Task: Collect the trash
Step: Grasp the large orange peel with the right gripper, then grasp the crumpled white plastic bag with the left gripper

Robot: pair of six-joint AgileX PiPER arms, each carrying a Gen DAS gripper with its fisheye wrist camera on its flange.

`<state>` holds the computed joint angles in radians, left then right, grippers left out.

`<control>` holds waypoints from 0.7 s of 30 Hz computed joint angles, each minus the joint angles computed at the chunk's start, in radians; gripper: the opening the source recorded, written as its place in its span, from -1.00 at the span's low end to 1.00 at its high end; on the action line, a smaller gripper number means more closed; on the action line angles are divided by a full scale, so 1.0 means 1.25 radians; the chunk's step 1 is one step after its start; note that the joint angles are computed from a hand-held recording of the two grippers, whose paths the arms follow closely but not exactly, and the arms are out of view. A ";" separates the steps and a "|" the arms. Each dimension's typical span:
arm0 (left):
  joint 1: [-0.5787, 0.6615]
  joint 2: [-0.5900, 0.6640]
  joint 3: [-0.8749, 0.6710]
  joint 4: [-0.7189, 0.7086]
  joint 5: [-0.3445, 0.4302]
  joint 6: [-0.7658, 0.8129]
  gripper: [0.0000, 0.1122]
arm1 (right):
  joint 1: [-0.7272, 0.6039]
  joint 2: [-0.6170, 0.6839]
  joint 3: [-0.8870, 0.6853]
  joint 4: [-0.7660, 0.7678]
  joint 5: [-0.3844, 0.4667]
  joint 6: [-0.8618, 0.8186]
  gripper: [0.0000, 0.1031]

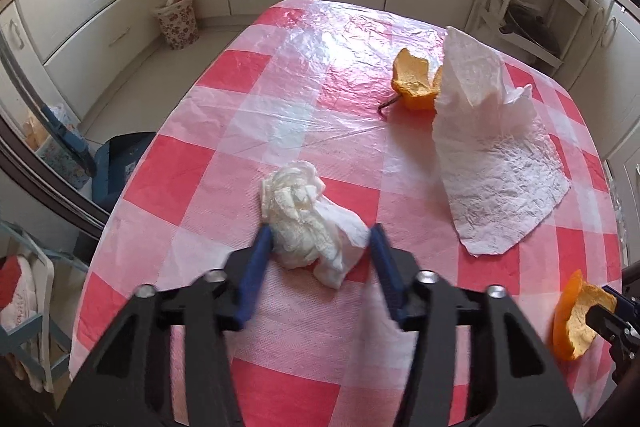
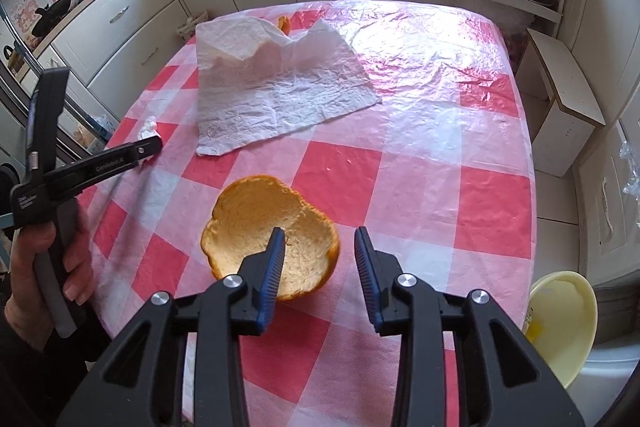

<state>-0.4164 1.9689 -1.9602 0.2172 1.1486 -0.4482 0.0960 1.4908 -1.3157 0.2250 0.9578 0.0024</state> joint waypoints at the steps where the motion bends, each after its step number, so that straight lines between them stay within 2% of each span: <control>1: -0.001 -0.004 0.002 -0.013 0.003 0.012 -0.63 | 0.004 0.003 0.000 -0.004 -0.001 0.003 -0.30; 3: -0.001 -0.019 0.019 -0.033 -0.001 0.029 -0.69 | 0.016 0.009 -0.003 -0.015 0.002 0.012 -0.34; 7: 0.010 -0.064 0.067 -0.096 -0.002 0.068 -0.71 | 0.041 0.009 -0.006 -0.025 0.004 0.022 -0.67; 11: 0.025 -0.139 0.160 -0.159 -0.026 0.113 -0.71 | 0.074 -0.004 0.001 -0.042 0.001 0.041 -0.73; 16: 0.043 -0.228 0.262 -0.184 -0.058 0.142 -0.71 | 0.119 -0.034 0.021 -0.065 -0.002 0.068 -0.75; 19: 0.054 -0.255 0.296 -0.182 -0.047 0.148 -0.69 | 0.131 -0.038 0.022 -0.073 0.003 0.081 -0.73; 21: 0.055 -0.258 0.307 -0.163 -0.040 0.133 -0.64 | 0.130 -0.039 0.027 -0.077 0.000 0.089 -0.50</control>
<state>-0.3473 1.6465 -1.5764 0.0140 1.0982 -0.2824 0.2579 1.4426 -1.2823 0.1294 0.9580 0.1137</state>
